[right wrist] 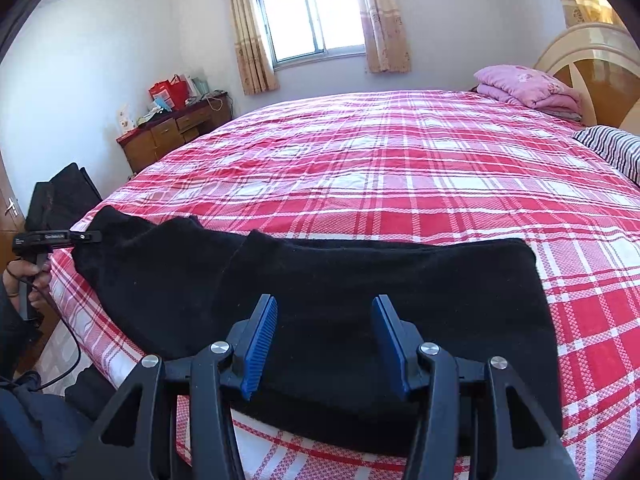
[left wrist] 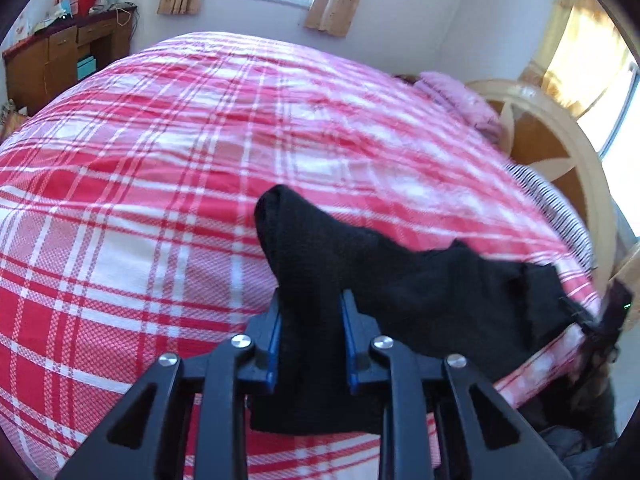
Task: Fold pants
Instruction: 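Grasp the pants end with the left gripper and lift it up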
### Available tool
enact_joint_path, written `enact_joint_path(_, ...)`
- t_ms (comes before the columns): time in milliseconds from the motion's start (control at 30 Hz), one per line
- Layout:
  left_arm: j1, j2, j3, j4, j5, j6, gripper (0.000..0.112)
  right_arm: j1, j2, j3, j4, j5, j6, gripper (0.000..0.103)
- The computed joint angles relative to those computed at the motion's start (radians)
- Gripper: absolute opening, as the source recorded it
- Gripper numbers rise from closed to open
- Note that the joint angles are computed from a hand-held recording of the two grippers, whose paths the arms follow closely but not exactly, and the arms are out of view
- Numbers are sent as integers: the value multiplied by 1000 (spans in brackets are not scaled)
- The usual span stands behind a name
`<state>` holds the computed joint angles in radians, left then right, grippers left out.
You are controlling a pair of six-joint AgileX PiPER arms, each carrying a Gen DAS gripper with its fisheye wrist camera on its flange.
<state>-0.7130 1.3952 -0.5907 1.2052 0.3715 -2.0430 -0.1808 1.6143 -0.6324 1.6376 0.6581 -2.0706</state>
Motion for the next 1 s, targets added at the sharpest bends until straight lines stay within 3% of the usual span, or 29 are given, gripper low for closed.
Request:
enact_joint_path(167,-64,-40,-46,-31,35,33,25,-15,-2,-4,0,7,12,52)
enact_joint_path(400,-124,6,-227,-166,55,226,24,-45,-30,-16,-41,16,52,52)
enact_joint_path(600,-150,161,-481,-326,63,488,24,-91,-24,-42,-74,35,96,52)
enact_joint_path(833,-176,414,-870,-631,152,933,24,-149,-15,-74,-109,43,134,52)
enact_joint_path(1000,-191,579,-1139,-809,232,1156,24,-217,18,-107,-138,72,153,52)
